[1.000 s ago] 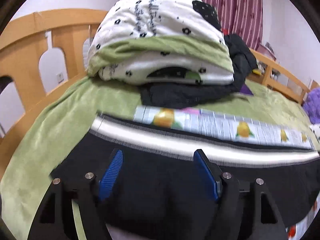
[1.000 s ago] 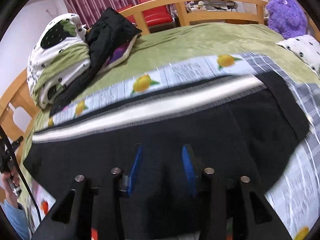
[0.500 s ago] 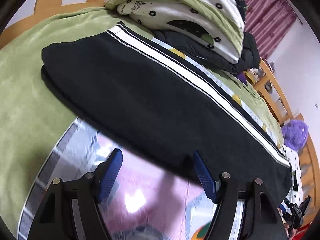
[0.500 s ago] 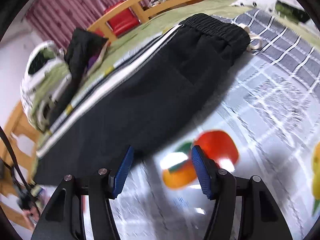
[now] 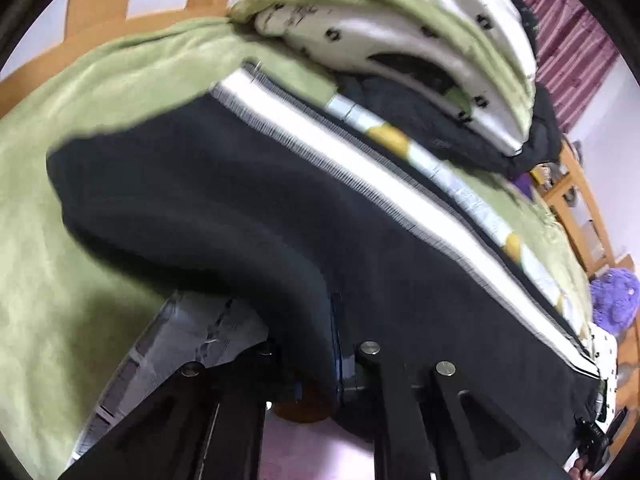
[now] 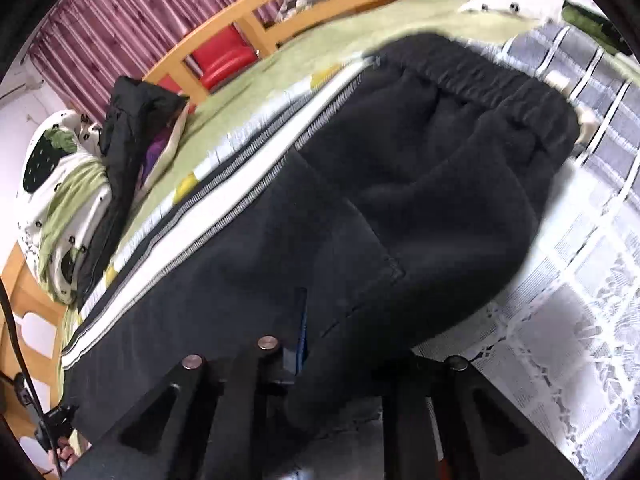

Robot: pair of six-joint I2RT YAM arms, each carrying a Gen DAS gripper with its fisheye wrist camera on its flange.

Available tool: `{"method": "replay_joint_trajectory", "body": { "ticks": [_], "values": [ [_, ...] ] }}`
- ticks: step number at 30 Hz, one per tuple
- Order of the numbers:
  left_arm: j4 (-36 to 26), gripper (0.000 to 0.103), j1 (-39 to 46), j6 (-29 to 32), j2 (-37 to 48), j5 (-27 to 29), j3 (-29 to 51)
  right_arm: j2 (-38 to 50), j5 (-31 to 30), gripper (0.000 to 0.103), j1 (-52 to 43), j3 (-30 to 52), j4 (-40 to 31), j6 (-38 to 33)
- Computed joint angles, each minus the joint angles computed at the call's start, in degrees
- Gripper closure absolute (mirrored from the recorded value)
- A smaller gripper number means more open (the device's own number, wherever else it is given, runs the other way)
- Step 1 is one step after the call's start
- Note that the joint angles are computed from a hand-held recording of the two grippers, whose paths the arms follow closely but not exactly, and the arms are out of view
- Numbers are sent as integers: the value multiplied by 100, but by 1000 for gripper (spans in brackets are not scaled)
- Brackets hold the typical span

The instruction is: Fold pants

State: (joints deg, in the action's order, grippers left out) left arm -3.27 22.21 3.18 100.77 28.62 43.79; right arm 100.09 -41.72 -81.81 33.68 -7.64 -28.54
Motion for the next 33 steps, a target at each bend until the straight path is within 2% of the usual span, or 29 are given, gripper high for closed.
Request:
{"method": "replay_joint_trajectory", "body": {
  "ticks": [2,4,5,6,8,9,11,14,16,20,21,22,24,26,27,28,29,31,33],
  "values": [
    [-458,93,185,228,-564,303,10,-611,-167,91,-142,53,-619,-333],
    [-1165,93,479,639,-1161,627,48,-845,-494,93,-548,495,-1874,-977],
    [-1412,93,603,822,-1379,700,33,-974,-655,94,-860,740,-2625,-1463],
    [-1668,93,747,1039,-1623,776,-7,-1124,-709,95,-1108,842,-3081,-1865],
    [-2459,93,1284,1855,-2158,1009,-131,-1407,-595,95,-1653,1032,-4013,-2878],
    [-2678,93,1441,2100,-2228,1064,-149,-1328,-522,95,-1943,1195,-4471,-3366],
    [-3377,93,1984,3021,-2374,1104,-267,-891,-185,95,-2759,1590,-5415,-4636],
    [-3987,93,2815,4268,-2446,1026,-578,-329,461,95,-3789,1783,-5743,-5937],
    [-4281,92,3371,5041,-2442,996,-752,144,796,95,-4304,1992,-5823,-6400],
    [-4236,91,3800,5550,-2429,859,-969,1054,1273,89,-4819,2288,-5662,-6598],
    [-4224,90,3830,5607,-2432,799,-993,1191,1386,84,-4904,2355,-5586,-6588],
    [-4176,85,3866,5700,-2506,648,-1050,1265,1465,76,-4991,2414,-5560,-6633],
    [-4043,74,3942,5837,-2818,373,-1211,1427,1455,68,-5389,2719,-5788,-7053],
    [-4018,62,4225,6274,-3120,303,-1364,1573,1242,59,-5750,3106,-6187,-7472],
    [-4080,58,4464,6579,-3231,347,-1393,1647,1085,50,-5832,3303,-6340,-7524],
    [-4182,51,4676,6784,-3231,433,-1344,1722,939,45,-5838,3444,-6429,-7460],
    [-4305,42,4841,6919,-3204,510,-1275,1818,768,45,-5755,3550,-6403,-7211],
    [-4632,37,5120,7118,-3094,654,-1068,1949,622,45,-5493,3589,-6132,-6577],
    [-4818,37,5194,7176,-3057,708,-944,2248,455,45,-5103,3700,-5944,-5801]
  ]
}}
